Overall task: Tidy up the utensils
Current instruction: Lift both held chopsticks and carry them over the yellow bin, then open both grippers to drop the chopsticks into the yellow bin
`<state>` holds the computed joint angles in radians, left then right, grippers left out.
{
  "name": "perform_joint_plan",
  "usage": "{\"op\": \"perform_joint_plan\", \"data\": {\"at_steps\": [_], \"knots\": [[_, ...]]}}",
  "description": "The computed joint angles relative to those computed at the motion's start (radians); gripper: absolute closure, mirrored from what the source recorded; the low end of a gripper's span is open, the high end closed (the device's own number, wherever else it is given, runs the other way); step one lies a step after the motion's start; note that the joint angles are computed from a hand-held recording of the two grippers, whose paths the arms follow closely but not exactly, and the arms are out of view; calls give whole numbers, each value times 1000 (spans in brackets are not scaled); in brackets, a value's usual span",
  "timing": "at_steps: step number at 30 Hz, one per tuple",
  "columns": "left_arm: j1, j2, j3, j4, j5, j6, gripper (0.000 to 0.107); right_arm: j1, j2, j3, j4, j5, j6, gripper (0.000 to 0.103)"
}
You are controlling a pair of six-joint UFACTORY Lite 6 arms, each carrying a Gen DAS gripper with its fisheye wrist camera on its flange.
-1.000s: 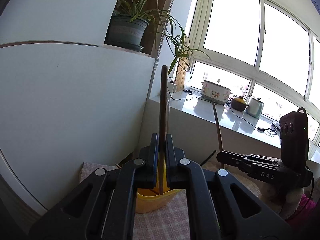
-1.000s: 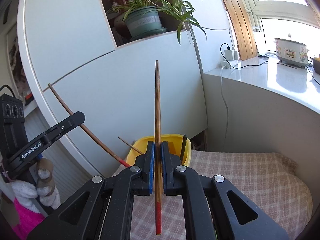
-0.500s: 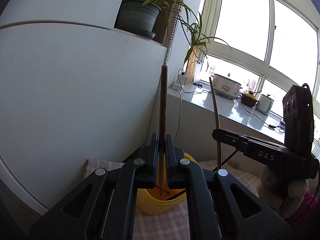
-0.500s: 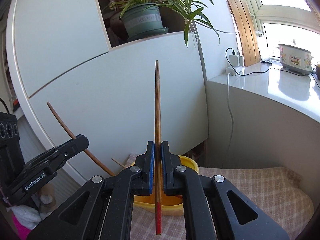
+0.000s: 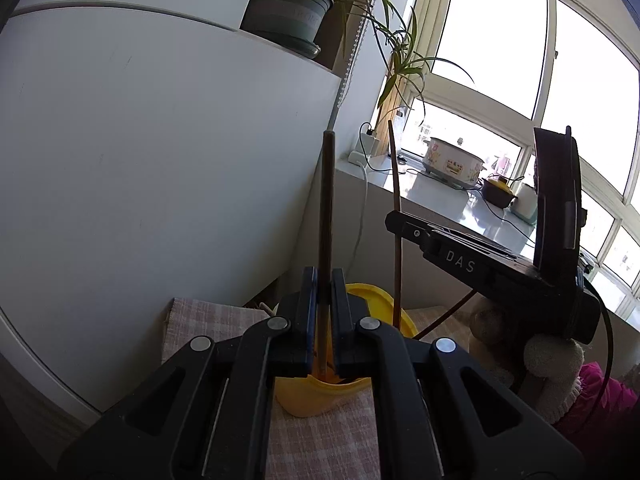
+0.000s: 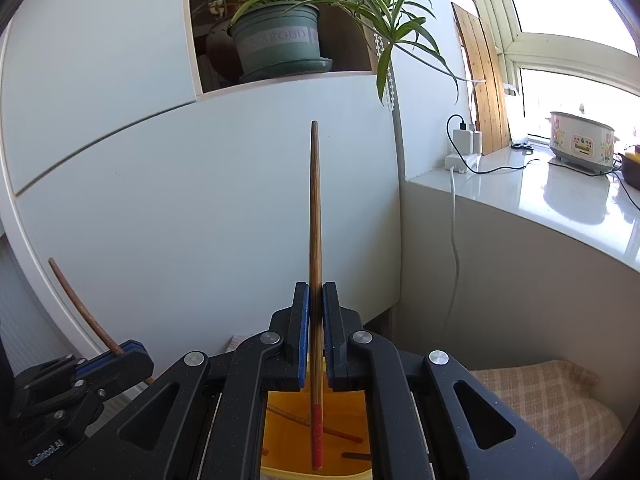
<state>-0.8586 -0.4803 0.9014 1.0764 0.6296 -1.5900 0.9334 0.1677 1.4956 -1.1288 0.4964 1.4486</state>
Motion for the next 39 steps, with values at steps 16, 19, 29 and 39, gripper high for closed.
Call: {"op": "perform_joint_plan", "data": {"at_steps": [16, 19, 29, 39], "knots": [[-18, 24, 7, -23, -5, -1, 103, 10, 5, -17, -20, 50, -38, 98], [-22, 38, 18, -37, 6, 3, 100, 9, -13, -30, 4, 39, -58, 98], [-128, 41, 33, 20, 111, -67, 93, 19, -125, -127, 11, 36, -64, 98], [-312, 57, 52, 89, 300, -141, 93, 37, -296, -269, 75, 35, -102, 91]]}}
